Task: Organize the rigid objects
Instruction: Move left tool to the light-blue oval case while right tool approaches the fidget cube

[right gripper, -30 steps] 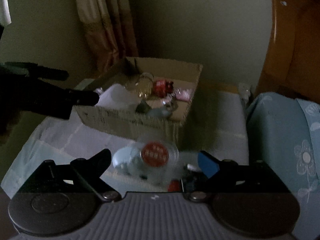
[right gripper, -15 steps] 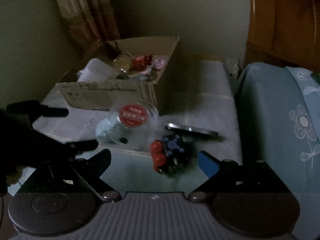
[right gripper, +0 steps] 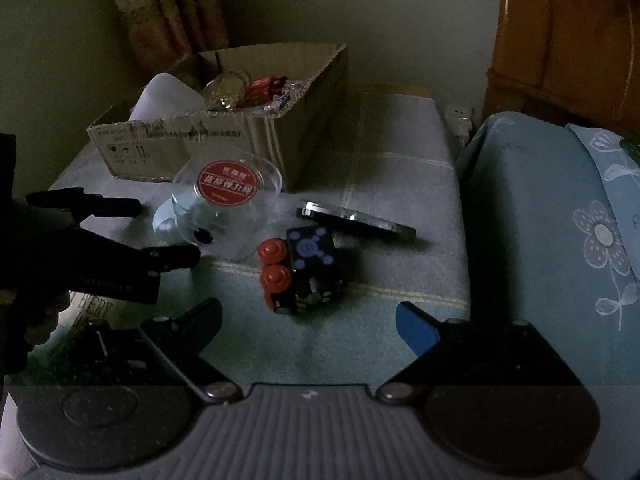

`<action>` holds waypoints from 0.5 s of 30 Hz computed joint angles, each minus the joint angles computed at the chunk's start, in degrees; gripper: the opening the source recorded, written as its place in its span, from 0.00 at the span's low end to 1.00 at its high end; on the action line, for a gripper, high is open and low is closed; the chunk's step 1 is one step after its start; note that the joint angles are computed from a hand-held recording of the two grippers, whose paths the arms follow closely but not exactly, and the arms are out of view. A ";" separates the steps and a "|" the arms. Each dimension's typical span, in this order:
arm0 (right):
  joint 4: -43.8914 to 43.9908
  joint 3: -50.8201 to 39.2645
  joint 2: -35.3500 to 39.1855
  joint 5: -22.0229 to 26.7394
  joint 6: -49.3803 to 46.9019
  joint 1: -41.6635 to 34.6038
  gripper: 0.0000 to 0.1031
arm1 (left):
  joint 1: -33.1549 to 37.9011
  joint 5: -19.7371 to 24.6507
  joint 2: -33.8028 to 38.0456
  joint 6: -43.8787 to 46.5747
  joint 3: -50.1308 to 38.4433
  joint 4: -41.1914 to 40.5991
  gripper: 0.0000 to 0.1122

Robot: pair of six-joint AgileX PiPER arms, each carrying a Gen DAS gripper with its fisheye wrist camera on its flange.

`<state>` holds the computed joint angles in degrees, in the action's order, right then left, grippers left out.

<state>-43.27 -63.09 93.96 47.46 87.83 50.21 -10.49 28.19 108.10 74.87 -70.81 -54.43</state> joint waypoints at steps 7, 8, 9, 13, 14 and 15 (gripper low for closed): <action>0.64 -0.10 2.22 -2.44 -2.53 -1.59 0.93 | 1.32 -2.74 0.00 2.25 1.25 -4.00 0.91; 0.70 -0.29 2.59 -2.40 -3.08 -1.71 0.93 | 1.92 -2.43 -0.01 1.91 1.15 -3.45 0.91; 0.67 -0.58 3.00 -2.26 -3.57 -1.77 0.93 | 2.73 -2.01 -0.11 1.31 0.97 -2.66 0.91; 0.19 -1.35 4.17 -2.15 -4.67 -2.24 0.93 | 5.94 -0.75 0.36 -0.87 -0.48 0.16 0.91; 0.07 -1.32 4.26 -2.23 -4.79 -2.41 0.93 | 6.72 -0.43 0.62 -1.61 -1.04 0.94 0.91; 0.01 -1.45 4.61 -2.27 -4.94 -2.56 0.93 | 7.37 -0.11 0.89 -2.64 -1.68 1.99 0.91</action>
<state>-43.25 -64.54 98.57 45.19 82.89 47.65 -3.12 28.07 108.98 72.23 -72.49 -52.44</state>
